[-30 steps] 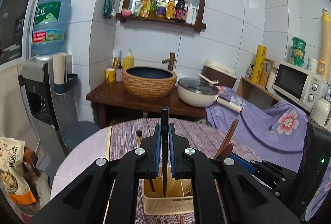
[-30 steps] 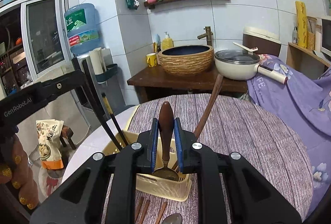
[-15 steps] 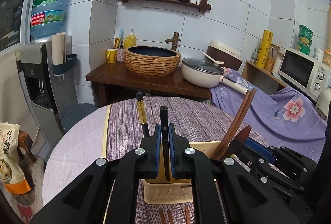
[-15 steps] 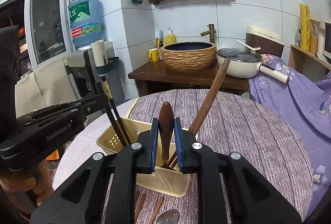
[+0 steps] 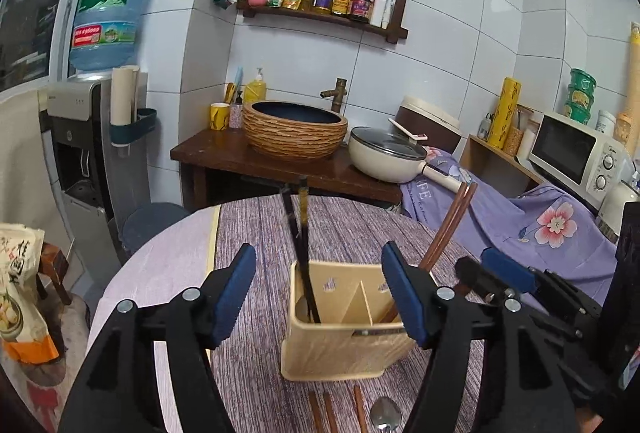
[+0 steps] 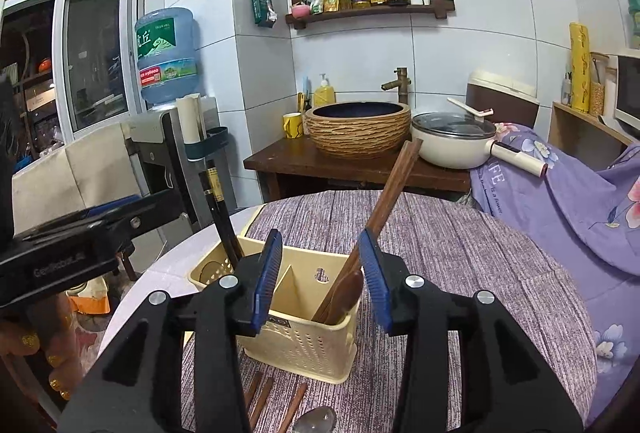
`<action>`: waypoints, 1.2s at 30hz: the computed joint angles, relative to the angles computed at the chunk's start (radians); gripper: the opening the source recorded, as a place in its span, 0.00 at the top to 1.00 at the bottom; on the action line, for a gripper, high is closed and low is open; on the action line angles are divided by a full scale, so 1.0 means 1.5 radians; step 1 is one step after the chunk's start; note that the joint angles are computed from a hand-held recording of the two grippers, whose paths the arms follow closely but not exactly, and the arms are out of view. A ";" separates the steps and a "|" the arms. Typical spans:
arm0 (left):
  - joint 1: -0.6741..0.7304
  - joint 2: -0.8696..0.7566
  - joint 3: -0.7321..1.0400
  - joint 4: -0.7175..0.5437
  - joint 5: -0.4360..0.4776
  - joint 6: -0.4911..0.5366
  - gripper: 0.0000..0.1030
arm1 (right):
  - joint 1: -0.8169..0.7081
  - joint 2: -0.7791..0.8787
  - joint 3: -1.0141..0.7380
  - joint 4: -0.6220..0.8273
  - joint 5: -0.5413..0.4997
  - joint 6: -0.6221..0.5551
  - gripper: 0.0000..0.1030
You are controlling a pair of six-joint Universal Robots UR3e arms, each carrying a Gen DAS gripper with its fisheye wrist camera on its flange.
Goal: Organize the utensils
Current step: 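Move both open tools back down to the utensils on the cloth, then grasp the silver spoon handle with the right tool while the left tool grasps a brown chopstick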
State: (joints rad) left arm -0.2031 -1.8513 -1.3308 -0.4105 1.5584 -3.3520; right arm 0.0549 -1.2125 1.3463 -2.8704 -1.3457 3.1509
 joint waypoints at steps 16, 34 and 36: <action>0.001 0.094 -0.331 0.056 0.042 0.025 0.23 | 0.022 -0.101 0.258 0.051 -0.063 0.002 0.51; -0.008 0.054 -0.368 0.050 0.023 0.031 0.42 | 0.079 0.005 0.247 0.089 -0.120 0.029 0.51; -0.006 0.051 -0.368 0.048 0.021 0.030 0.42 | 0.078 0.014 0.230 0.106 -0.121 0.027 0.51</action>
